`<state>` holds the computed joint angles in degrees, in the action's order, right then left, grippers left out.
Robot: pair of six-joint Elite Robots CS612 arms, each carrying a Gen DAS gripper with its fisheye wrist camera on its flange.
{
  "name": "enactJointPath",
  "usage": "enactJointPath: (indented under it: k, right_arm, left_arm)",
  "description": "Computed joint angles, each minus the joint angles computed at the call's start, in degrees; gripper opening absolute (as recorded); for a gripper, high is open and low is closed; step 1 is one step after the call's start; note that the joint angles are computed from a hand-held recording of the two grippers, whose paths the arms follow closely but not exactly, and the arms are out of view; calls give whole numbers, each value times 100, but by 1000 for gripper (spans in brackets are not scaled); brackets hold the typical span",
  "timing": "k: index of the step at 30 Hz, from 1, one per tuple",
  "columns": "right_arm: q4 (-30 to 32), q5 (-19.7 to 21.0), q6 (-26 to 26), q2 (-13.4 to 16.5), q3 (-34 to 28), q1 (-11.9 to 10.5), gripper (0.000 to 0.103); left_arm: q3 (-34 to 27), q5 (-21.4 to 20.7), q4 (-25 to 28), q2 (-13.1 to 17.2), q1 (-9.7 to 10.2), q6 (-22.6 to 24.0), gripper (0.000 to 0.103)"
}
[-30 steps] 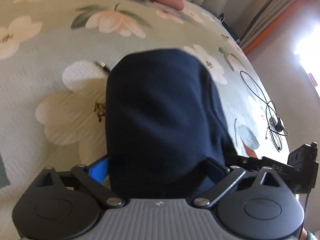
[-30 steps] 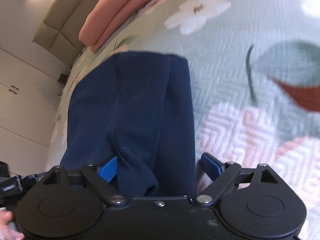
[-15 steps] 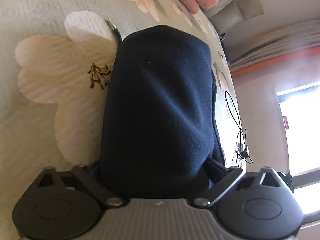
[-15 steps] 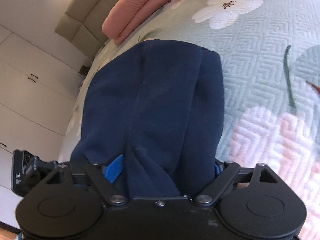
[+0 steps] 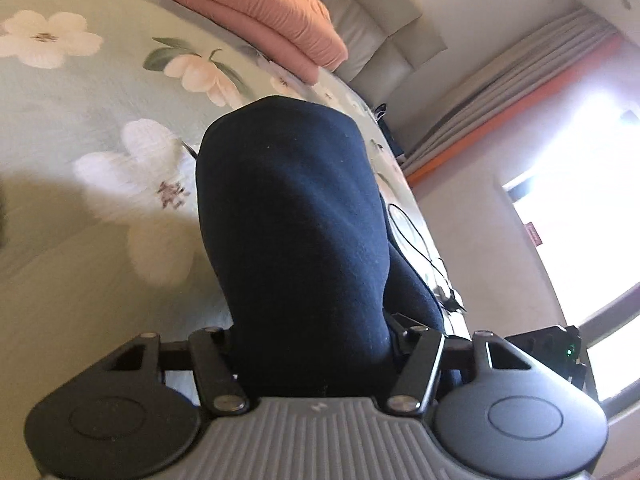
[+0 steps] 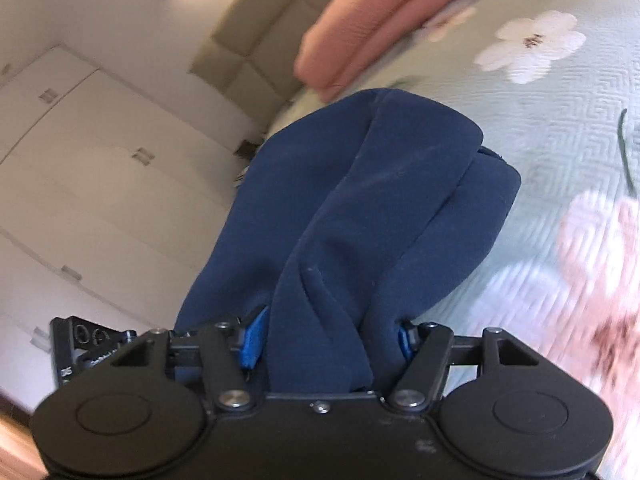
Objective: Fold large clothes
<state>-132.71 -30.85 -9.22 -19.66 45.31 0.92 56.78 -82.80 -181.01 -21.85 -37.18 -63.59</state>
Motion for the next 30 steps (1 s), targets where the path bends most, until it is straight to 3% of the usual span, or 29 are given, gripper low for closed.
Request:
enactJointPath:
  k: [2, 8, 11, 13, 15, 16, 18, 19, 23, 27, 29, 30]
  right_arm:
    - [-110, -28, -325, -488, 769, -8, 76]
    - [75, -221, -1128, -1546, 2378, -27, 76]
    - [-216, -505, -1051, -1758, 2882, 14, 76]
    - [-498, -1062, -933, -1796, 3136, 74, 76]
    - [-162, -1683, -774, -1788, 3152, 136, 75]
    - [-34, -1956, -765, -1815, 3182, 150, 77]
    - [84, -1944, -898, -1965, 3384, 86, 80]
    - [-27, -2005, -940, -2074, 3508, 67, 80]
    - [-879, -2731, -995, -2547, 3975, 127, 80]
    - [-1843, -2819, -877, -2709, 4202, 413, 80]
    - [-1777, -2975, -919, -2662, 4147, 613, 50]
    - [-1593, -3238, -1044, -2559, 4000, 741, 23]
  left_arm:
    - [574, 66, -277, -325, -113, -162, 62]
    - [2183, 156, -986, -1184, -408, -547, 62]
    - [2699, 172, -1147, -1349, -503, -668, 64]
    - [2899, 142, -1021, -1346, -532, -710, 66]
    - [3047, -202, -504, -1353, -495, -909, 68]
    - [3197, -228, -591, -1370, -505, -932, 69]
    - [3575, -49, -1233, -1475, -550, -1245, 70]
    - [3775, 69, -1307, -1608, -588, -1306, 70]
    - [4265, 314, -1004, -2172, -685, -823, 65]
    - [4105, 322, -1212, -2224, -695, -56, 63]
    - [3872, -91, -1428, -2020, -655, 114, 55]
    - [3796, -414, -1461, -1931, -663, 181, 55]
